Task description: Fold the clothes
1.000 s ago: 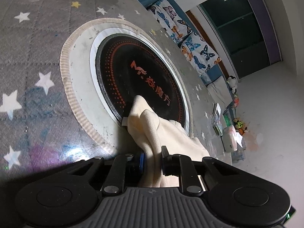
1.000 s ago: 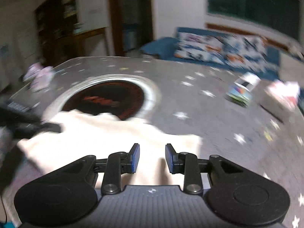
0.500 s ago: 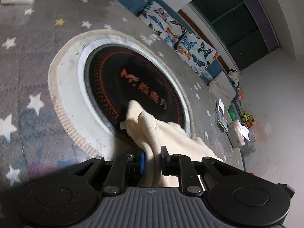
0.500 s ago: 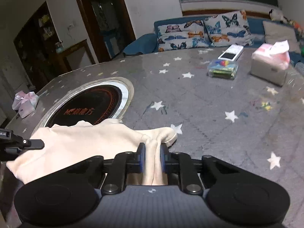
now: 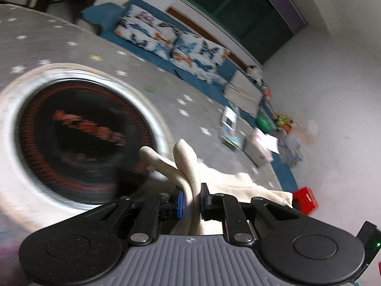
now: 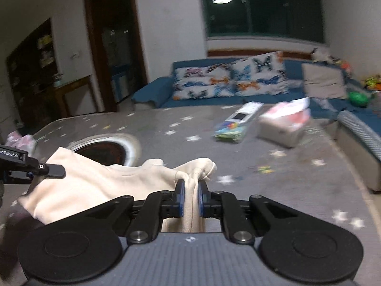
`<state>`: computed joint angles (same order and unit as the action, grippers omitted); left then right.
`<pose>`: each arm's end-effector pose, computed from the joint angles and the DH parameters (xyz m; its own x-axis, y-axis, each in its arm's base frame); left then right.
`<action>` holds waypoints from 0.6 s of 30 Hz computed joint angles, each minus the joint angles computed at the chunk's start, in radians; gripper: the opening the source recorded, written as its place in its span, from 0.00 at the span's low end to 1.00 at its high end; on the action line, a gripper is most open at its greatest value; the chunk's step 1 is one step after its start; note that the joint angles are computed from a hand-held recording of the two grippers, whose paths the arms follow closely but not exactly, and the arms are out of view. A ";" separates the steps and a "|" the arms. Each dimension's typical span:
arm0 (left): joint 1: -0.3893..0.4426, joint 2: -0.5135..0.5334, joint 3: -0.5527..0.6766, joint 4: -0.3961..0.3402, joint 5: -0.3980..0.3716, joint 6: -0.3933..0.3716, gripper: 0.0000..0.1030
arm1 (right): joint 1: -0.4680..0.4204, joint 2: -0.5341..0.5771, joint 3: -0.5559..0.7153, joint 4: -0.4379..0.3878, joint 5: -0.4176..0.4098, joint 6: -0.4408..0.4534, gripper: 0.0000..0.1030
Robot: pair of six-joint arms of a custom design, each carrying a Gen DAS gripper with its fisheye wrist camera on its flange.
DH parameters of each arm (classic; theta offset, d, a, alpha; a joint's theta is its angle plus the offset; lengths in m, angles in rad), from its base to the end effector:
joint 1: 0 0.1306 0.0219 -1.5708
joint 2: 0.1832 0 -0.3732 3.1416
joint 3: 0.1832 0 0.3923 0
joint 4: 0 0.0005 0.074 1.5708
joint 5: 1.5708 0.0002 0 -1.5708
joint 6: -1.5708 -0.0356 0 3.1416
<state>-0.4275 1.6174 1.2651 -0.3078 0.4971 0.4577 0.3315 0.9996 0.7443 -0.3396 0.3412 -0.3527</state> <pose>0.5007 -0.2473 0.2939 -0.8131 -0.0564 -0.5794 0.3879 0.6898 -0.6114 0.3343 0.1019 0.3166 -0.5127 0.1678 -0.8420 0.1412 0.9838 0.1101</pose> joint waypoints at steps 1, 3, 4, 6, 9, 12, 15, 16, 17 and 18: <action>-0.017 0.008 0.009 0.004 0.002 -0.002 0.14 | -0.011 -0.022 -0.008 -0.013 0.017 0.002 0.10; -0.051 0.028 0.039 -0.001 0.001 -0.012 0.14 | -0.036 -0.062 -0.020 -0.043 0.047 0.016 0.10; -0.071 0.040 0.055 -0.003 0.001 -0.018 0.14 | -0.052 -0.078 -0.024 -0.058 0.060 0.024 0.09; -0.108 0.063 0.088 -0.010 -0.009 -0.029 0.14 | -0.087 -0.106 -0.031 -0.086 0.083 0.041 0.07; -0.157 0.101 0.135 -0.020 -0.016 -0.048 0.14 | -0.144 -0.137 -0.038 -0.117 0.103 0.058 0.01; -0.199 0.142 0.187 -0.065 -0.079 -0.096 0.14 | -0.222 -0.151 -0.045 -0.148 0.071 0.041 0.01; -0.210 0.159 0.202 -0.080 -0.112 -0.125 0.14 | -0.259 -0.163 -0.071 -0.148 0.040 0.026 0.06; -0.212 0.164 0.206 -0.084 -0.121 -0.132 0.14 | -0.272 -0.164 -0.081 -0.146 0.016 0.013 0.08; -0.210 0.167 0.208 -0.088 -0.126 -0.134 0.14 | -0.281 -0.158 -0.090 -0.140 -0.002 0.006 0.12; -0.208 0.170 0.210 -0.093 -0.132 -0.137 0.14 | -0.287 -0.148 -0.098 -0.134 -0.015 0.002 0.16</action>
